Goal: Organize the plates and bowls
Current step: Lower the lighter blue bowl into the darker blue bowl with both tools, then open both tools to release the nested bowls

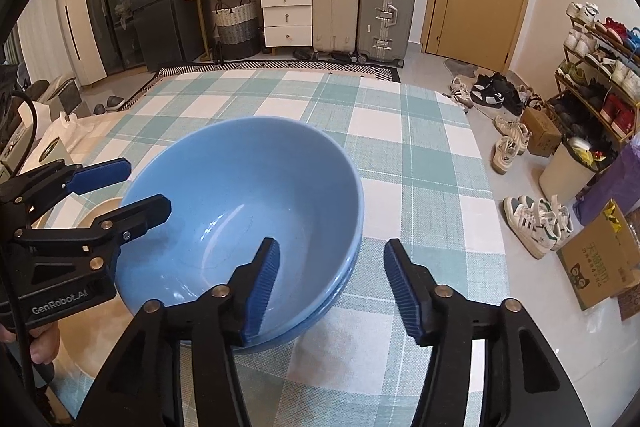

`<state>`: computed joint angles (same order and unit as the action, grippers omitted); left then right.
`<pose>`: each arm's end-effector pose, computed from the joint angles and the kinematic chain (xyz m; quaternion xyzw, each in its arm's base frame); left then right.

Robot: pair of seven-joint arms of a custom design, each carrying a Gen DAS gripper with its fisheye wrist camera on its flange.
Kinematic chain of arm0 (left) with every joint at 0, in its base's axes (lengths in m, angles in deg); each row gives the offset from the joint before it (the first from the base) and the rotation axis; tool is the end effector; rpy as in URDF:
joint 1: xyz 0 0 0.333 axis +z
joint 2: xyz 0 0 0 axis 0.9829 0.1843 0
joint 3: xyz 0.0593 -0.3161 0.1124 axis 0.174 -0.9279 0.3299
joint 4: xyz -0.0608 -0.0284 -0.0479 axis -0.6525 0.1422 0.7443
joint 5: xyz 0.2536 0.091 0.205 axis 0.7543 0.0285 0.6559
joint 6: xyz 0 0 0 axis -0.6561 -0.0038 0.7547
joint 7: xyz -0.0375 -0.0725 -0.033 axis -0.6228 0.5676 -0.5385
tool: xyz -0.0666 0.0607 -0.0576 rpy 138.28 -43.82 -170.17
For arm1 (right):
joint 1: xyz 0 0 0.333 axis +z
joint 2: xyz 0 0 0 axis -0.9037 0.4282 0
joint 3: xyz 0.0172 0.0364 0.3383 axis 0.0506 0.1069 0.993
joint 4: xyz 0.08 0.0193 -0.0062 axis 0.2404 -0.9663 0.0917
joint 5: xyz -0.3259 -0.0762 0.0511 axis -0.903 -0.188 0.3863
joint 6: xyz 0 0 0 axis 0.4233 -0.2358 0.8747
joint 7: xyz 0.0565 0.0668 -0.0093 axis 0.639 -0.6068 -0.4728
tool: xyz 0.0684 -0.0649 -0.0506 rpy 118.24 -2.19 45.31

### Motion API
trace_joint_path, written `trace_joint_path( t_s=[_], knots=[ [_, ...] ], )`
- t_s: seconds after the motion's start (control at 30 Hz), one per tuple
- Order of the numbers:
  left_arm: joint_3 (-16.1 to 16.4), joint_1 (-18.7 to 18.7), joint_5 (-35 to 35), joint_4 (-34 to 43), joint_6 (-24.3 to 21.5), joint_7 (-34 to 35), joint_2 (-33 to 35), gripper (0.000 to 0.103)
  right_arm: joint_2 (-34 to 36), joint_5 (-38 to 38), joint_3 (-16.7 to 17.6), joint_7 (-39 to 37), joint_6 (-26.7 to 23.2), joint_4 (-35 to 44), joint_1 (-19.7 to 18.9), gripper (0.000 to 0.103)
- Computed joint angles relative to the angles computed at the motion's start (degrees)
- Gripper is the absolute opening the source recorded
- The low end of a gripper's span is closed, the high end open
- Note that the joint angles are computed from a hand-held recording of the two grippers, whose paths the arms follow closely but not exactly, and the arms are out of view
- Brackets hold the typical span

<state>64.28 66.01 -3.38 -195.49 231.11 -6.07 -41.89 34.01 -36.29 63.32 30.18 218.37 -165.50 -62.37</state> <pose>0.5945 -0.0356 0.3199 -0.6827 0.6346 -0.2570 0.2553 0.6944 0.1132 0.3217 -0.8275 0.4556 -0.1620 0.2853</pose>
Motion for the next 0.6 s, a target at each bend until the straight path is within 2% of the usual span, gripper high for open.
trace_joint_path(
  t_s=[0.3, 0.6],
  knots=[
    [0.5, -0.3, 0.0, -0.1, -0.7, 0.5, -0.4, 0.079, 0.3, 1.7, 1.3, -0.9, -0.7, 0.6, -1.3, 0.083],
    [-0.2, 0.6, 1.0, 0.8, -1.7, -0.5, 0.3, 0.08, 0.8, 2.1, 0.9, -1.0, -1.1, 1.2, -1.0, 0.087]
  ],
)
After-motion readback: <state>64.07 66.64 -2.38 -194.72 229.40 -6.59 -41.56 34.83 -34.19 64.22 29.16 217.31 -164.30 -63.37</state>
